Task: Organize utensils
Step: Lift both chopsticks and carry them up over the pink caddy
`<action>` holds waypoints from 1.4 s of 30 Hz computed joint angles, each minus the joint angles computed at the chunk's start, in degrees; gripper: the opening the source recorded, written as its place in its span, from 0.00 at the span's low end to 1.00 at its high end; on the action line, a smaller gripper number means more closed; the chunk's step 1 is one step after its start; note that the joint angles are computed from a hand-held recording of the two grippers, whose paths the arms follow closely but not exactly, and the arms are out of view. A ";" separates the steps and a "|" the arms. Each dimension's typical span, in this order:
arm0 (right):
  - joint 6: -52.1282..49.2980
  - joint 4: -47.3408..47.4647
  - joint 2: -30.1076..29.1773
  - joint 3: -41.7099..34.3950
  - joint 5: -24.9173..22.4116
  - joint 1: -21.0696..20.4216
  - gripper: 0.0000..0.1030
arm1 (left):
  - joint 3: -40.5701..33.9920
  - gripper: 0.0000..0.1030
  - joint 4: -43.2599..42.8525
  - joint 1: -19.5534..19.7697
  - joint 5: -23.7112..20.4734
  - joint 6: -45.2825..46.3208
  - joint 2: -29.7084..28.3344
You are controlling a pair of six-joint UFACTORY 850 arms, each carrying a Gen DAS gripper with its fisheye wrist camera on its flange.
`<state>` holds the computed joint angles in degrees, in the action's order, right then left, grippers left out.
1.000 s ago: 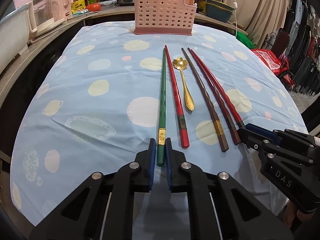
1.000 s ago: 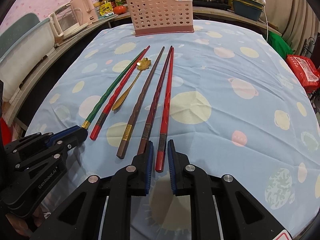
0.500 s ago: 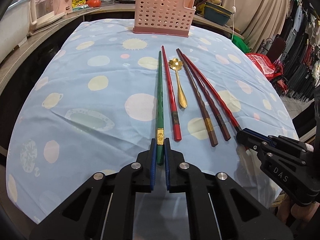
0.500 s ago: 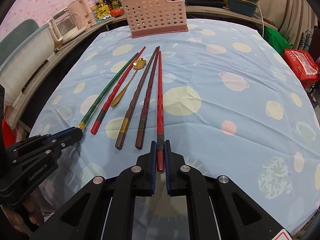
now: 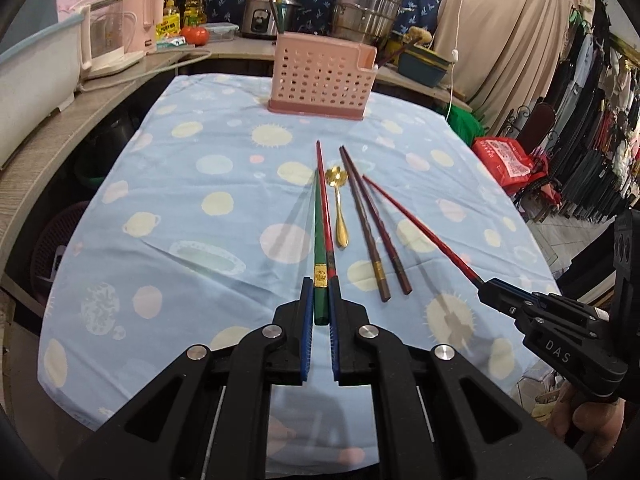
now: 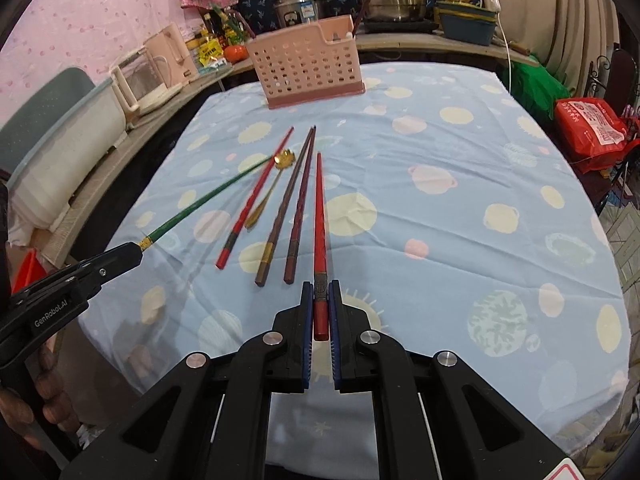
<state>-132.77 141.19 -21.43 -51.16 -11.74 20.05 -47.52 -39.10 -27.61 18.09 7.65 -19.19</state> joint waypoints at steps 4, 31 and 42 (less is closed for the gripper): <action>-2.08 2.44 3.25 1.36 -1.59 -0.54 0.07 | 0.91 0.07 -0.63 -0.24 1.19 0.59 2.72; -12.38 10.00 3.08 -14.43 -4.66 -3.23 0.07 | -11.72 0.07 -5.50 4.43 7.00 16.03 5.23; -1.14 -1.08 -7.68 -33.82 -2.21 -3.96 0.07 | -28.21 0.07 -6.39 8.14 4.55 22.65 -3.16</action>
<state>-133.91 140.11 -29.11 -84.99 -13.95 16.09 -75.73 -45.49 -19.47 22.64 30.30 -22.36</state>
